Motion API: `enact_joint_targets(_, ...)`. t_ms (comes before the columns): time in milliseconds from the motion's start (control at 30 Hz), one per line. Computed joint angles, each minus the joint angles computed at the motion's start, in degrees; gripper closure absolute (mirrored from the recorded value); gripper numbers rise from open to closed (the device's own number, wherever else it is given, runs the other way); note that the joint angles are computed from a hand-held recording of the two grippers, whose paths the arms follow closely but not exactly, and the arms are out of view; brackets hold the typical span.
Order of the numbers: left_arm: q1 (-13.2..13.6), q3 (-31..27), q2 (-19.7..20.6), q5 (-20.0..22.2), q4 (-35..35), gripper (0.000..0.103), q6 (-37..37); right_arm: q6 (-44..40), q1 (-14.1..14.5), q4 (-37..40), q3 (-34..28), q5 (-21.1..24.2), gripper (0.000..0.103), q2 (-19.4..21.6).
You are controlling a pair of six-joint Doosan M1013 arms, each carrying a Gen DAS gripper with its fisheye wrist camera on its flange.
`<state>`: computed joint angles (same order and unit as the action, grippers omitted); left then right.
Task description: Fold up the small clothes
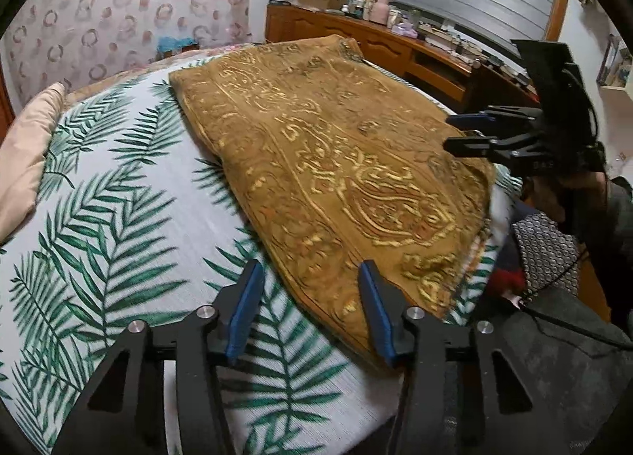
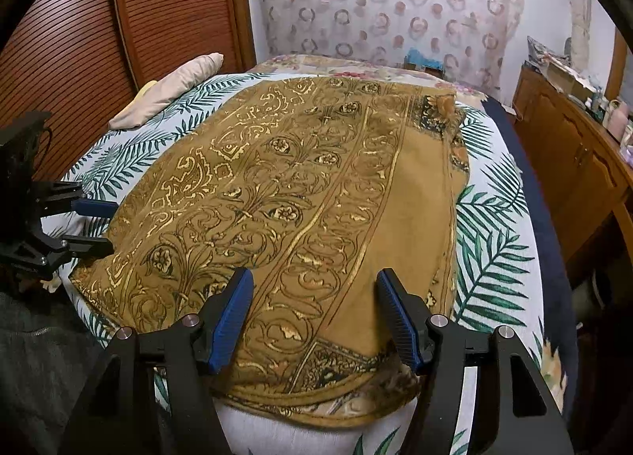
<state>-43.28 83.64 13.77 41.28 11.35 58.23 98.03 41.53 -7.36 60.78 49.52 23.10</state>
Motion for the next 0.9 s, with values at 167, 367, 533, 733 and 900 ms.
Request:
enact_joint_targets(167,0.0,0.6,-0.6,-0.9,-4.4,0.072,4.0,0.6,0.3,-0.1,0.9,-0.4,0.034,-0.3)
enact_joint_targets(367,0.5,1.0,-1.4,-5.9,-7.6,0.101,6.8,1.6,1.3,-1.6,1.6,-0.9,0.034,-0.4)
enact_joint_targets(533,1.0,-1.4,-1.0,-8.7,-3.4,0.101,4.0,-1.8,1.6,2.4,2.2,-2.0,0.034,-1.2)
enact_joint_targets(733,2.6,-6.1,1.2,-8.9,0.2,0.101,2.0,-6.9,2.5,6.2,2.6,-2.8,0.034,-2.0)
enact_joint_targets(900,3.8,-8.9,3.2,-7.5,0.0,0.101,2.7,-9.0,2.8,7.2,2.6,-1.7,0.034,-2.0)
